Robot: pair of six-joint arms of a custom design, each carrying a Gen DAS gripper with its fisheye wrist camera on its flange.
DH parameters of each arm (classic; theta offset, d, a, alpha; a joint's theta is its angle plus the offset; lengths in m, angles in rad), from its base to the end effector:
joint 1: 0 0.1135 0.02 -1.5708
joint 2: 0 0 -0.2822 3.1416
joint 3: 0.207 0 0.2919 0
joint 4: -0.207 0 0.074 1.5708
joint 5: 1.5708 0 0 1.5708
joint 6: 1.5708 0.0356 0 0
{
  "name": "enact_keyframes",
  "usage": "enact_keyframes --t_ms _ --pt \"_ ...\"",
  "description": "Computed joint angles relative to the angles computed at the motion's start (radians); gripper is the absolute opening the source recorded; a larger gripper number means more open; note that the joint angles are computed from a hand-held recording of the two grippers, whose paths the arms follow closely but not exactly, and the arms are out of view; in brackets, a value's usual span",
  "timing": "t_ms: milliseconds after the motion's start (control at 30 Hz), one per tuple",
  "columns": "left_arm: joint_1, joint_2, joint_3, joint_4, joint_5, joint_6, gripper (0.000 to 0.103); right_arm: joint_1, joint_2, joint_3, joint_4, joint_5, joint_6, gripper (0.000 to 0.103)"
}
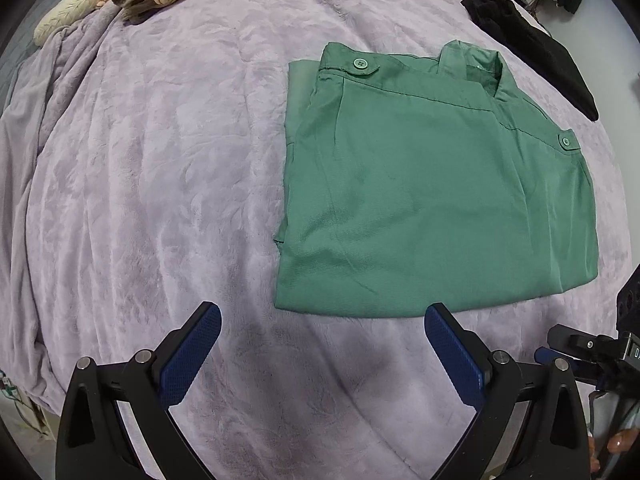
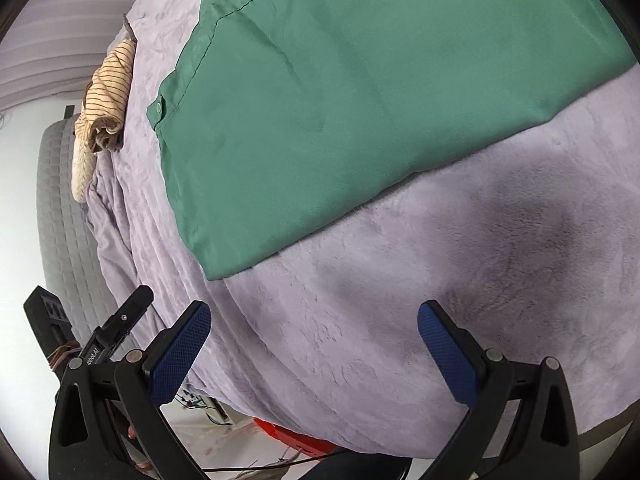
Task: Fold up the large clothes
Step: 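Grasp the jacket side edge with the right tool while the left tool grasps it too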
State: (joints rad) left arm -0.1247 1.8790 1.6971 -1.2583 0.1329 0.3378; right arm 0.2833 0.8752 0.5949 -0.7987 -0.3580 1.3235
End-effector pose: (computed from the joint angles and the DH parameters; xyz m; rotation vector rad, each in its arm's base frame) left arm 0.4079 -0.0559 0.2814 0.6986 2.9100 -0.1772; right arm 0.1703 0.0626 0.2141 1.3364 2.6004 0.8945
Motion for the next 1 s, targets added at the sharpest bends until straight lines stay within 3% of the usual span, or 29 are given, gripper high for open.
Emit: enact_keyframes --t_ms 333,467,700,867,900,933,967,1000 --pt "0.037 0.071 -0.021 0.068 0.032 -0.019 0.102 0.013 0.111 -0.106 0.364 -0.055 0.059 0.103" --pt "0.079 0.127 0.019 0.065 0.110 -0.048 0.102 0.022 0.173 -0.154 0.563 -0.057 0.112 0.103" --pt "0.123 0.243 0.108 0.017 0.252 -0.070 0.102 0.057 0.386 -0.224 1.063 0.026 0.256 0.103" --pt "0.141 0.355 0.206 -0.064 0.355 -0.089 0.102 0.047 0.533 -0.181 1.223 0.038 0.323 0.101" --pt "0.143 0.373 0.225 -0.080 0.373 -0.090 0.102 0.042 0.546 -0.190 1.266 0.030 0.357 0.097" --pt "0.144 0.392 0.247 -0.095 0.391 -0.088 0.102 0.037 0.555 -0.205 1.315 0.024 0.392 0.067" --pt "0.142 0.413 0.274 -0.111 0.408 -0.085 0.102 0.027 0.556 -0.210 1.326 0.003 0.408 0.018" --pt "0.140 0.432 0.299 -0.128 0.423 -0.082 0.102 0.015 0.544 -0.207 1.310 -0.014 0.394 0.007"
